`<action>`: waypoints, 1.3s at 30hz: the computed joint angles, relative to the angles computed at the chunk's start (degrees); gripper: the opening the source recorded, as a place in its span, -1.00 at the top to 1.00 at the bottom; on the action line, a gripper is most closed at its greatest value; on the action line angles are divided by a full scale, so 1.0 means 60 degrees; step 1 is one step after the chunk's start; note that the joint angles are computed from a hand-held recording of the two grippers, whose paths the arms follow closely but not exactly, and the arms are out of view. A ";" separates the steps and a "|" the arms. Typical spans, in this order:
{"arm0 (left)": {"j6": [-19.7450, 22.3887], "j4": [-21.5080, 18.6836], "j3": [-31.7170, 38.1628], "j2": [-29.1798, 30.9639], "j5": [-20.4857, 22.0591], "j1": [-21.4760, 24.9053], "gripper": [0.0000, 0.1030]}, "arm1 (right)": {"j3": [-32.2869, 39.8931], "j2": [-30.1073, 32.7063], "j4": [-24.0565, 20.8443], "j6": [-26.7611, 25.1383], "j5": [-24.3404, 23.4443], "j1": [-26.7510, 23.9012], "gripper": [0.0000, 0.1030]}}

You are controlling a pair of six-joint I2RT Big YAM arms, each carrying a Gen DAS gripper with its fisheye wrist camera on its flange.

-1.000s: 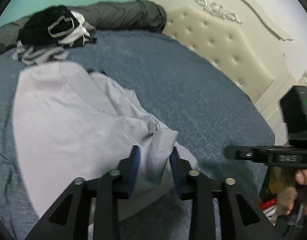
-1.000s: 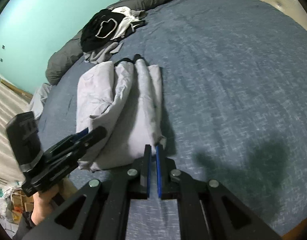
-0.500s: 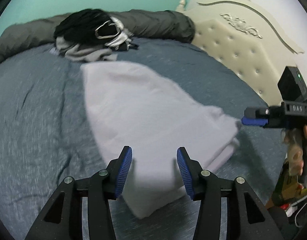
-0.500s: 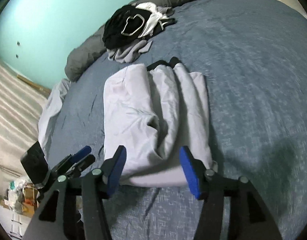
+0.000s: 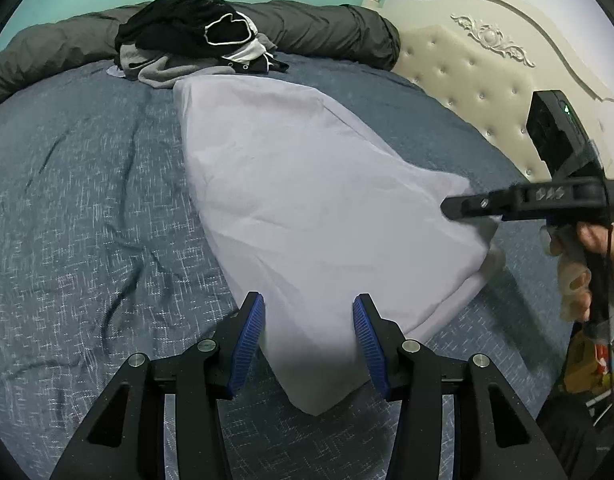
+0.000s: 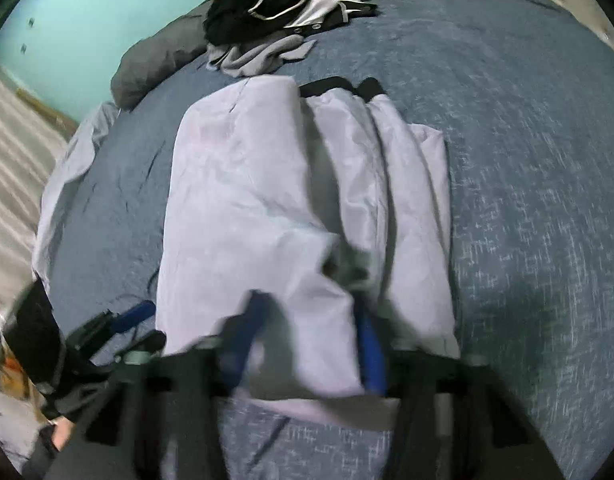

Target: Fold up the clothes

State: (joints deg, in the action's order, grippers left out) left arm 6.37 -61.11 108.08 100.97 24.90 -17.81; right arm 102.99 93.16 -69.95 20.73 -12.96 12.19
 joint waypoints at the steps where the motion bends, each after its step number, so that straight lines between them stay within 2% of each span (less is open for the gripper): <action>1: 0.0010 0.0020 -0.0012 -0.0009 -0.0011 0.0004 0.01 | -0.0028 -0.0049 0.0060 -0.0008 0.0100 0.0027 0.66; 2: -0.0007 0.0036 -0.0038 -0.0022 -0.0005 0.0014 0.01 | -0.0058 -0.0098 0.0120 -0.0018 0.0201 0.0054 0.82; 5: -0.0119 0.0050 -0.0066 -0.0016 0.0035 0.0045 0.01 | -0.0051 -0.0308 0.0263 -0.0202 0.0546 0.0120 0.90; 11: -0.0114 0.0028 -0.0051 -0.0002 0.0028 -0.0057 0.01 | -0.0627 -0.1041 0.0206 -0.0680 0.1572 0.0137 0.92; 15: -0.0051 -0.0059 -0.0076 0.0033 -0.0005 -0.0137 0.01 | -0.1329 -0.0948 -0.0253 0.0101 0.1722 -0.0104 0.92; 20: -0.0140 -0.0105 -0.0056 0.0059 -0.0033 -0.0100 0.01 | -0.1533 -0.0853 -0.0585 0.0041 0.1764 -0.0137 0.91; 22: -0.0216 -0.0134 -0.0038 0.0085 -0.0007 -0.0066 0.01 | -0.1369 -0.0826 -0.0817 0.0037 0.1692 -0.0238 0.81; 24: -0.0241 -0.0155 -0.0036 0.0095 0.0016 -0.0037 0.01 | -0.1166 -0.0868 -0.1072 0.0126 0.1747 -0.0323 0.58; 25: -0.0243 -0.0160 -0.0036 0.0096 0.0011 -0.0038 0.01 | -0.1053 -0.0915 -0.1149 0.0127 0.1901 -0.0324 0.55; 30: -0.0316 -0.0160 0.0017 0.0148 0.0013 -0.0087 0.01 | -0.0152 -0.1090 -0.0959 -0.0058 0.2888 -0.0105 0.54; 35: -0.0372 -0.0154 0.0016 0.0140 -0.0006 -0.0097 0.01 | 0.1153 -0.0240 -0.0876 -0.0891 0.2315 0.0335 0.54; 39: -0.0361 -0.0181 0.0036 0.0153 -0.0026 -0.0059 0.01 | 0.1924 0.0701 -0.1067 -0.1521 0.2585 0.0654 0.54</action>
State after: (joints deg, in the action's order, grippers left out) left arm 4.21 -62.19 108.30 101.89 24.75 -18.17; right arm 114.53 97.36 -76.35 11.60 2.55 16.11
